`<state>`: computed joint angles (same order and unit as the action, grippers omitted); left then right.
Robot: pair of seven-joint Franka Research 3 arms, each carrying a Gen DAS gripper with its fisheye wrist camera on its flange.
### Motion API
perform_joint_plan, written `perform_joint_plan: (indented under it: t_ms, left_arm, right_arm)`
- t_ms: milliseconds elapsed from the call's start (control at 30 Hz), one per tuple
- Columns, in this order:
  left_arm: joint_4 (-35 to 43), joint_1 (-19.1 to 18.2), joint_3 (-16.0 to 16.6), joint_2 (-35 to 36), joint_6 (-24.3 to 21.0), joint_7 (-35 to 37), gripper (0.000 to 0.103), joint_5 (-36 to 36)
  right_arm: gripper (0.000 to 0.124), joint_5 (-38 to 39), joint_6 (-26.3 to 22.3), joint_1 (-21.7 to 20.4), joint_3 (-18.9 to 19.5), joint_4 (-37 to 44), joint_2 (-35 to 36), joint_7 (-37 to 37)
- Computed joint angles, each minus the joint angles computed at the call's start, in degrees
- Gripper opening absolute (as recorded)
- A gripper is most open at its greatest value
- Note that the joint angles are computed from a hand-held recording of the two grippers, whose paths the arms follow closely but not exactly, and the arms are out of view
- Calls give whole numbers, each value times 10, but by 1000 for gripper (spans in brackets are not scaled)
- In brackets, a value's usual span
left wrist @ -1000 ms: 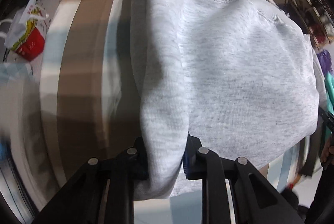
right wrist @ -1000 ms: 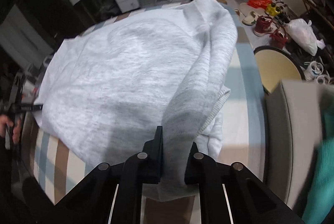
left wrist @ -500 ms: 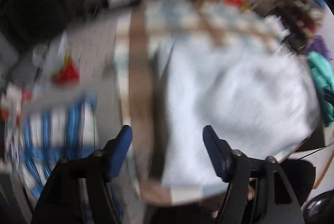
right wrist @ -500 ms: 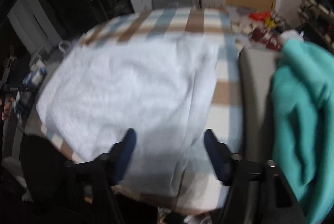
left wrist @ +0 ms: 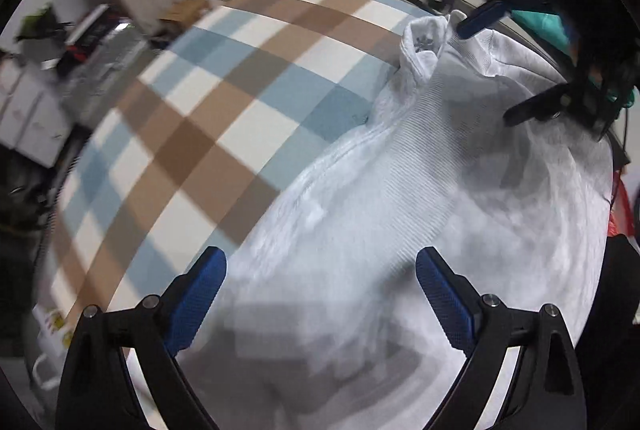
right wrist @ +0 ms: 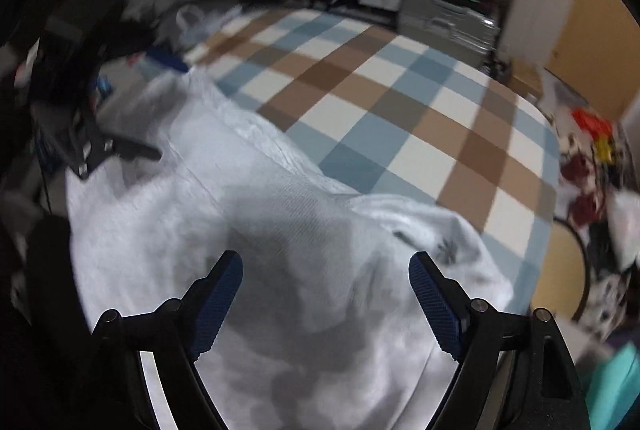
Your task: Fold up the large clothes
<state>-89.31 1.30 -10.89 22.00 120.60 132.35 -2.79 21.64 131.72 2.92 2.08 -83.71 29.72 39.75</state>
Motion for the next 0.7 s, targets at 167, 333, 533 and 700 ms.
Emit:
perform_joint_plan:
  t_ms: [167, 333, 533, 700]
  left_arm:
    - [48, 13, -12, 30, -120, 43, 58, -38]
    - [-12, 17, -12, -16, -123, 88, 21, -52]
    - [-134, -9, -2, -110, -30, 82, 8, -34]
    - [-189, -46, 6, -157, 28, 13, 8, 41]
  right_arm:
    - [72, -21, -104, -5, 1, 143, 96, 12]
    - [19, -42, -68, 3, -8, 109, 77, 17]
    - [4, -20, -27, 1, 0, 11, 12, 7]
    - [3, 1, 79, 14, -3, -41, -17, 46]
